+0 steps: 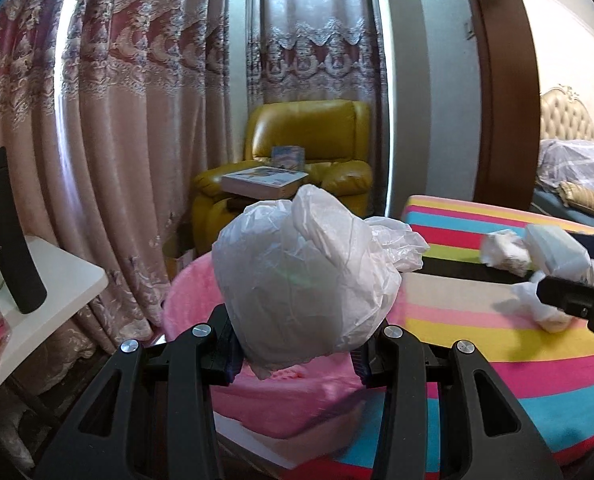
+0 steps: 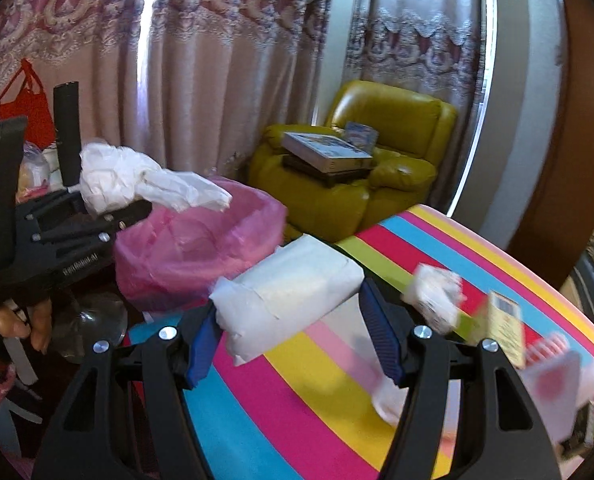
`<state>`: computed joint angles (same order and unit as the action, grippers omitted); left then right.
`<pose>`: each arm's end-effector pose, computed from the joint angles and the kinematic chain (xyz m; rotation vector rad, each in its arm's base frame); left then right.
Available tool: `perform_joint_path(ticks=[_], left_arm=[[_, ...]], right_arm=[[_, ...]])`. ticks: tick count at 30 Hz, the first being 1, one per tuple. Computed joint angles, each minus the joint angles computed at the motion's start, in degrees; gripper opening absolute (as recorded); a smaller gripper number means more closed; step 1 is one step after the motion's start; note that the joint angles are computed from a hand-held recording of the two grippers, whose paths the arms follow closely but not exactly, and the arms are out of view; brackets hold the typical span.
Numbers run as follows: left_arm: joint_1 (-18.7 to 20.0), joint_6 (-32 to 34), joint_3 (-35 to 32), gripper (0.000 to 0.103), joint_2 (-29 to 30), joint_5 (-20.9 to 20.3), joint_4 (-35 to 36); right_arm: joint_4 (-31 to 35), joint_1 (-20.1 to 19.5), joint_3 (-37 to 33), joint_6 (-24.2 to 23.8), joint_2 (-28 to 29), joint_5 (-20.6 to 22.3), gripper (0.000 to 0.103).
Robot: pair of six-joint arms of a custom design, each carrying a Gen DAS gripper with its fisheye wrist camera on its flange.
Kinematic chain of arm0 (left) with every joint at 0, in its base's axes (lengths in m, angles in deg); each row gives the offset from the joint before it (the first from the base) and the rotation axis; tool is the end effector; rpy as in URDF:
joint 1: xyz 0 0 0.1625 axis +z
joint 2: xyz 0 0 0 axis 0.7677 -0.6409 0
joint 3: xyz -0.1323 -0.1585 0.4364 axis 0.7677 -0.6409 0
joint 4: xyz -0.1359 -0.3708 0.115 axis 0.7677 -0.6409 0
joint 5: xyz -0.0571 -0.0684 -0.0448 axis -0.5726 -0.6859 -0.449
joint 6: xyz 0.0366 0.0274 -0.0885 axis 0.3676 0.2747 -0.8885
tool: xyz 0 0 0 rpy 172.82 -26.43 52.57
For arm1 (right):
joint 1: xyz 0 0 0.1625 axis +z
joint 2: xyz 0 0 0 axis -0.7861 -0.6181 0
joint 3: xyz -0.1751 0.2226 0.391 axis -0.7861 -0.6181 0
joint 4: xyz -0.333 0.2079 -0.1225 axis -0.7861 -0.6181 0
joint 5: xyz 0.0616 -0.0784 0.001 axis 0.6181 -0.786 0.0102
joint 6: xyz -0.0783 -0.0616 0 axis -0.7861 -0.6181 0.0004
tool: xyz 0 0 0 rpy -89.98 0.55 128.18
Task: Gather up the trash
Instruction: 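Carry the plastic bag and wrapped block to the pink bin and open both tools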
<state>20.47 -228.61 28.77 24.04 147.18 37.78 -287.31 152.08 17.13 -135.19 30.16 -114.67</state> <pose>-0.0696 -0.7345 0.1209 0.8081 2.0988 -1.2454 0.2204 -0.7024 0.0437 0.7903 -2.1007 1.0659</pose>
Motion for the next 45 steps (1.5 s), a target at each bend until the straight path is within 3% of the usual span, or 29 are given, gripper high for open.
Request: perform_joint_path(ticks=[13,21,24,27,34,35,38,45], left_arm=[[4.1,-2.1,-11.5,0.04,3.9,0.6,9.2],[4.7,-2.7,-14.2,0.04,5.2,0.6,11.3],[4.9,-3.6,-15.4,0.04,5.7,0.6,12.4],[4.9,-3.7,-16.6,0.04,6.3,0.7,13.0],[4.5,-3.6,-18.0,0.047,6.9,1.0,13.5],[4.4,-3.6,-18.0,0.054,6.9,1.1,13.6],[3.5,-1.7,-16.1,0.094,6.6,-0.5,9.8],[0.7,0.0,-9.1,0.095,4.4,-1.9,1.8]], right_arm=[[15.9,1.5,-17.6,-1.3,7.1,5.0,0.065],[21.9,1.5,-25.8,-1.9,10.9,4.8,0.066],[23.8,1.2,-28.0,-1.5,11.7,5.5,0.068],[24.9,0.6,-27.9,-1.3,11.3,6.9,0.079],[17.0,-0.6,-18.3,0.2,5.9,9.8,0.086],[15.0,-0.7,-16.1,0.2,4.7,10.1,0.086],[8.0,-0.9,-8.6,-0.3,1.4,10.0,0.086],[-13.7,-3.0,9.5,-6.4,-4.2,3.8,0.091]])
